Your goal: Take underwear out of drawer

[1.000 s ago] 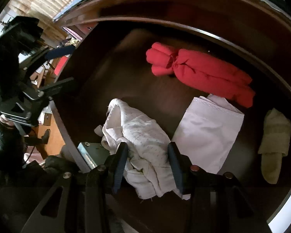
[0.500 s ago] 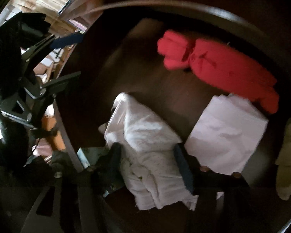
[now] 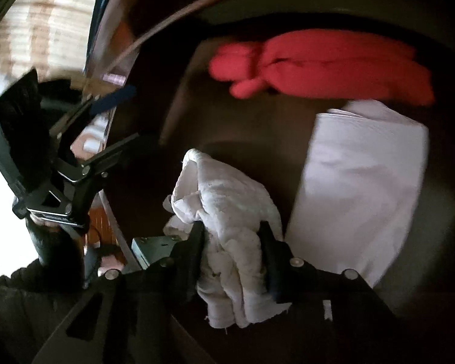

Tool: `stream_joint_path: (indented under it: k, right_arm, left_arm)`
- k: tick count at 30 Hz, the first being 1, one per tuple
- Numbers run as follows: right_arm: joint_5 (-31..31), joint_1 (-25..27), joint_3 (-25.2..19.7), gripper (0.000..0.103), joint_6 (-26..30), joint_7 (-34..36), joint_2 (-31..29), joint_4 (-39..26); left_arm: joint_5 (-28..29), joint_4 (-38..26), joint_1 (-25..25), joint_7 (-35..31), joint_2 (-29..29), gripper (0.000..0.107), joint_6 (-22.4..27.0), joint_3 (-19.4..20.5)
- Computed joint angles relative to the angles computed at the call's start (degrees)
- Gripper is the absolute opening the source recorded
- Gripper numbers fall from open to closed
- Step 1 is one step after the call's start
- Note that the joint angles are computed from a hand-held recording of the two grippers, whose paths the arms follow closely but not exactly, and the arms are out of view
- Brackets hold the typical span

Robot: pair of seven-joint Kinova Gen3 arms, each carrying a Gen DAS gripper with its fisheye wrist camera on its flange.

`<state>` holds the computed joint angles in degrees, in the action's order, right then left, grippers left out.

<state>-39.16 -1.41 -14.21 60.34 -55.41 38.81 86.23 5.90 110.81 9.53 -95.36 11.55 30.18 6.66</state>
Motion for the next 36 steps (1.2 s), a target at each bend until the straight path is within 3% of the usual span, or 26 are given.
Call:
stream_joint_path:
  k: [7, 10, 12, 16, 21, 23, 25, 27, 30, 32, 36]
  right_arm:
    - [-11.25, 8.56, -1.56, 0.035, -7.85, 10.55, -7.40, 12.40]
    - [-17.64, 12.66, -0.05, 0.035, -7.31, 15.93, -9.51, 15.98]
    - [-20.60, 13.65, 0.91, 0.035, -9.25, 18.16, -11.30, 18.44]
    - [-29.79, 12.24, 6.89, 0.035, -8.57, 22.87, -12.19, 22.27]
    - [-41.44, 17.75, 2.58, 0.035, -6.97, 29.73, -8.82, 27.05]
    - [-46.10, 15.87, 1.40, 0.035, -7.39, 32.50, -7.39, 28.25]
    - [-49.14, 11.46, 2.23, 0.036, -9.74, 34.81, -7.97, 28.61]
    - [-50.12, 9.33, 1.74, 0.040, -10.11, 34.96, -7.09, 27.75]
    - [-49.16, 5.48, 3.57, 0.049, -7.64, 32.90, -5.72, 25.24]
    - [-48.95, 4.25, 4.90, 0.050, -10.04, 33.95, -8.09, 25.49]
    - [-46.41, 4.89, 7.33, 0.055, -14.18, 33.41, -13.35, 26.82]
  left_arm:
    - [-1.81, -1.22, 3.36, 9.00, 1.68, 0.099, 0.27, -1.11]
    - [-4.80, -1.86, 5.37, 12.90, 2.03, 0.099, 0.63, -1.48]
    - [-2.87, -2.83, 4.29, 11.40, 2.42, 0.099, 2.24, -0.08]
    - [4.44, -3.48, 1.06, 6.06, 2.21, 0.099, 3.99, 2.88]
    - [10.19, -3.12, -2.27, 1.43, 1.22, 0.099, 4.86, 6.39]
    - [7.83, -3.23, -0.40, 4.19, 0.36, 0.099, 5.31, 4.30]
    - [3.17, -2.98, 4.43, 8.79, -0.68, 0.099, 4.99, -0.97]
    - [-1.05, -2.64, 6.55, 13.28, -1.30, 0.099, 5.62, -3.67]
    - [-2.81, -2.75, 3.36, 15.97, -1.40, 0.099, 7.05, -1.79]
    - [-0.94, -3.06, 1.71, 14.29, -1.10, 0.099, 7.36, -0.84]
    - [-2.46, -4.60, 3.04, 14.93, 0.16, 0.099, 7.72, -0.19]
